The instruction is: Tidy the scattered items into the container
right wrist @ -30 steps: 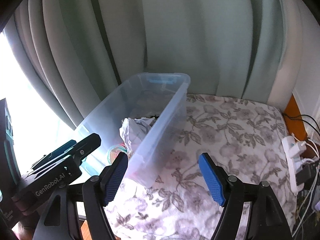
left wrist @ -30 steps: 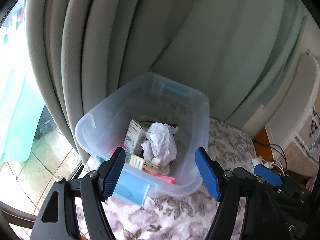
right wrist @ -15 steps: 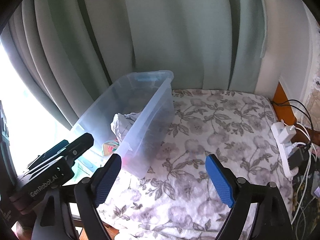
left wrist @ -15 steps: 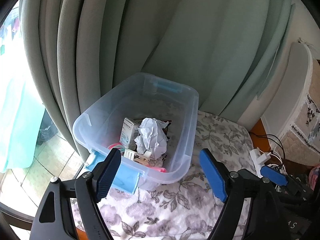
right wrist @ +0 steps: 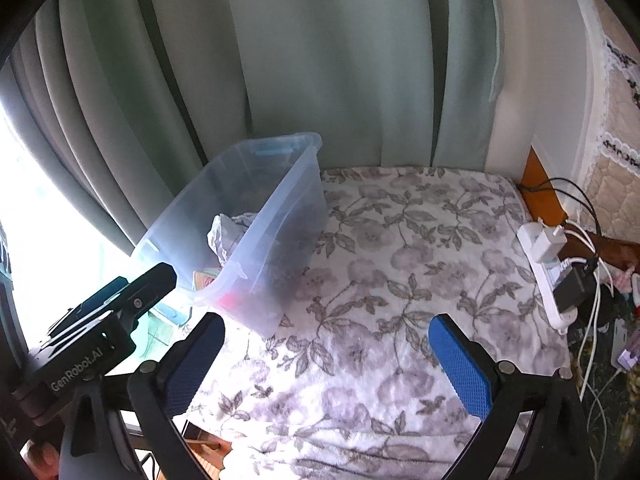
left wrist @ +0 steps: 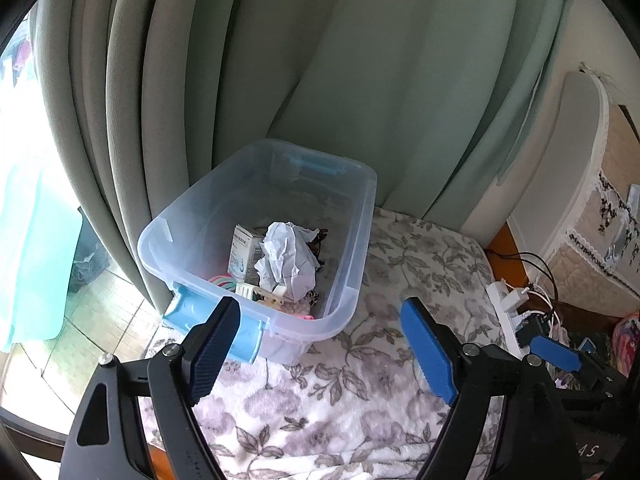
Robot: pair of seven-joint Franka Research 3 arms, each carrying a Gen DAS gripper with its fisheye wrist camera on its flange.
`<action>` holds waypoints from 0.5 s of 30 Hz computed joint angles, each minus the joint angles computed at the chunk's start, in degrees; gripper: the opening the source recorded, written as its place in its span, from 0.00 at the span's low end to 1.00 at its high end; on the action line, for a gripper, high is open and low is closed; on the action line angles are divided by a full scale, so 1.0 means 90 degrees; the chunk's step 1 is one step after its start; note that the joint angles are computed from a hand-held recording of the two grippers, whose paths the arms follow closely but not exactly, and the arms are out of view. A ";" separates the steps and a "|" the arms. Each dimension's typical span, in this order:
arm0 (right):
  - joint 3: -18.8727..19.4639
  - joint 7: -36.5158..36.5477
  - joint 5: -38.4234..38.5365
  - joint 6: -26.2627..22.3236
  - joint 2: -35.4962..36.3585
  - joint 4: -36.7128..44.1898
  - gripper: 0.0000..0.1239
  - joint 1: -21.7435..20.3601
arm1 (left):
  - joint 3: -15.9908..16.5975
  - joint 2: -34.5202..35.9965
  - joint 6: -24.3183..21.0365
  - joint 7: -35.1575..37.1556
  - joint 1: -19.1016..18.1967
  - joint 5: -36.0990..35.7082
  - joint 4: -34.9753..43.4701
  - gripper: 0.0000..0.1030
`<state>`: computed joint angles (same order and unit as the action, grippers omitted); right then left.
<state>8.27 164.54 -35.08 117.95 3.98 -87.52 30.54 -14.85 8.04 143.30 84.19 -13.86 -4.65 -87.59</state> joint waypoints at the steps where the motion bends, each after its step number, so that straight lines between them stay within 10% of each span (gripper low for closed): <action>1: 0.0003 0.0005 0.0026 -0.0015 -0.0012 -0.0004 0.83 0.0002 | 0.0005 -0.0026 0.0021 -0.0037 -0.0011 0.0046 -0.0026 0.81; 15: 0.0096 0.0130 0.0054 -0.0317 -0.0130 -0.0003 0.83 0.0010 | 0.0007 -0.0159 0.0015 0.0169 -0.0084 0.0272 -0.0070 0.81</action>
